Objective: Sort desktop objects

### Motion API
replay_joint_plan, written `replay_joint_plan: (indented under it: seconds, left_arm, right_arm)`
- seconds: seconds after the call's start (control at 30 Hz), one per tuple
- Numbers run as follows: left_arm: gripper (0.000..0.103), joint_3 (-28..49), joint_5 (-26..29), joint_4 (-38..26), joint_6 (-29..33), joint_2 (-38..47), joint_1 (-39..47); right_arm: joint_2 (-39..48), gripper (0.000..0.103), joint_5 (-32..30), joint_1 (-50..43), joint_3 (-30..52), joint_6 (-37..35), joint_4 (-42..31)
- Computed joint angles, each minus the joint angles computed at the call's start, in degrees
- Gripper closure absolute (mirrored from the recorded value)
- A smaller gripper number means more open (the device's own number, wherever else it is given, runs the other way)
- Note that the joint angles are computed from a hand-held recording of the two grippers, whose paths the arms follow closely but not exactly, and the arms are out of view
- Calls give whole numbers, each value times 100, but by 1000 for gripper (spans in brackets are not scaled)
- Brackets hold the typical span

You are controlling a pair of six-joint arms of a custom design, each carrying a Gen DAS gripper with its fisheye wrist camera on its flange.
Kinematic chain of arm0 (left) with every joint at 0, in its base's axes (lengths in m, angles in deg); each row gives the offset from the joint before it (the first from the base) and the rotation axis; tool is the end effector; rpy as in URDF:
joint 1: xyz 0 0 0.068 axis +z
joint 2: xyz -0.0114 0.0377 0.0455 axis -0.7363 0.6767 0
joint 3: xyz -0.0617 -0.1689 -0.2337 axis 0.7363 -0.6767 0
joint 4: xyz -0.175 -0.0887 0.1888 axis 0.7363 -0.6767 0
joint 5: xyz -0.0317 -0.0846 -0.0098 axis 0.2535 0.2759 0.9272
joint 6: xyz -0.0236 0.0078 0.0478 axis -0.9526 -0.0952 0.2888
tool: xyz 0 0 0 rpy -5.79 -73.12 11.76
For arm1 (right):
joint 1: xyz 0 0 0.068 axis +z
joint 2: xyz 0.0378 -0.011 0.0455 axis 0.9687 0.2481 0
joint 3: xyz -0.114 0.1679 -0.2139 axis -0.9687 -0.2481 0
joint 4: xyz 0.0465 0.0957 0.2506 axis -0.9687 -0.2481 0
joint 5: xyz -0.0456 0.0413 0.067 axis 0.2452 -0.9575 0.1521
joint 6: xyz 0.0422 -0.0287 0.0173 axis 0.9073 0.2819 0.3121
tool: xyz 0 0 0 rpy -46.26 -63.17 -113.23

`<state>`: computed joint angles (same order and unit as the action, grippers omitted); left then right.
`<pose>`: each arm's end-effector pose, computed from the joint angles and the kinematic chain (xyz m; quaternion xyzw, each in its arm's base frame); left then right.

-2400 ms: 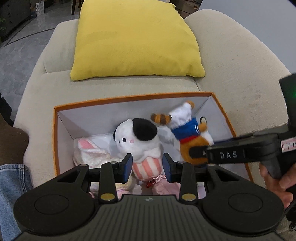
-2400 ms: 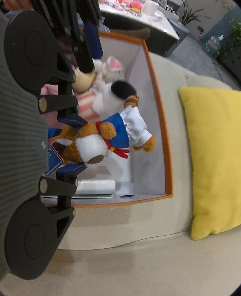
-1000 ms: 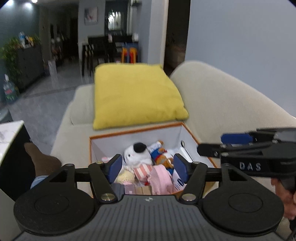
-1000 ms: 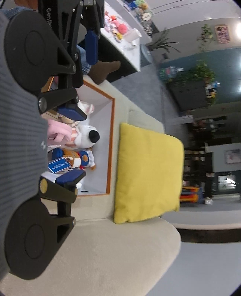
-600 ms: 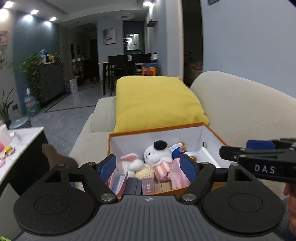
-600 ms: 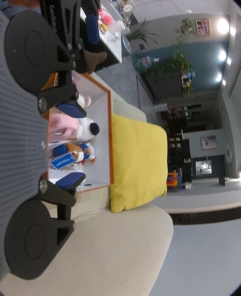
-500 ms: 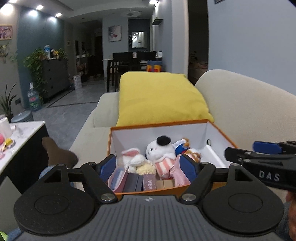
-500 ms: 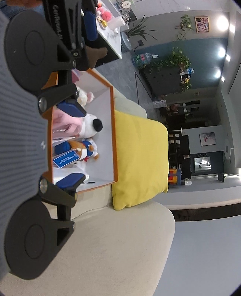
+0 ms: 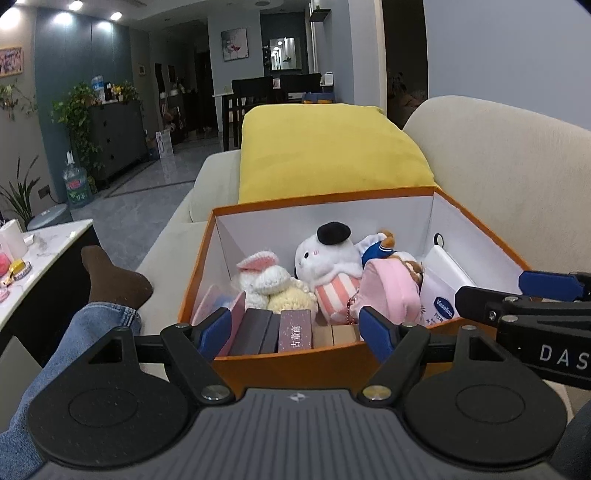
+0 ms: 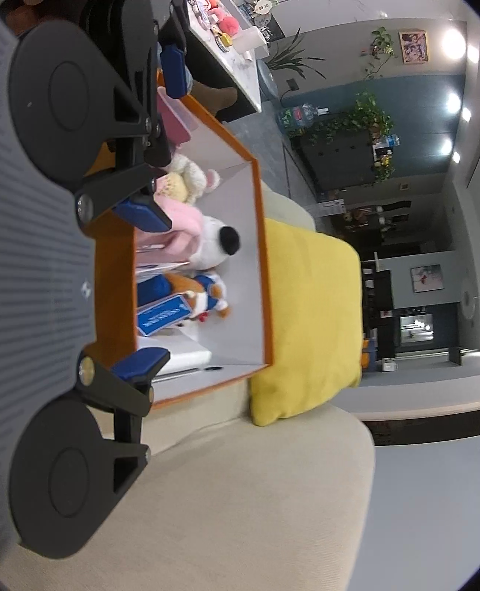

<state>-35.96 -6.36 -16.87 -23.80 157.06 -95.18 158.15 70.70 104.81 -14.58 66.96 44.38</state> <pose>0.2066 -0.1896 0.0905 -0.0412 0.8786 0.0719 0.4703 0.2837 0.1590 0.0907 -0.1756 0.8462 0.1594 0.4771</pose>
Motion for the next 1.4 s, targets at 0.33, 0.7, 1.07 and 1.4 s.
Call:
replay_joint_plan:
  seconds: [0.33, 0.7, 1.07, 1.4]
  left_arm:
    - [13, -5, -202, 67, -38, 117, -29]
    - [13, 37, -218, -165, -188, 50, -56]
    - [13, 64, -178, -218, -269, 58, -31]
    - [13, 58, -167, -210, -238, 53, -12]
  right_arm:
    - [191, 31, 268, 128, -27, -66, 254]
    - [188, 31, 375, 162, -40, -91, 253]
    - [196, 31, 440, 187, -33, -103, 239]
    - [194, 31, 442, 189, -35, -106, 240]
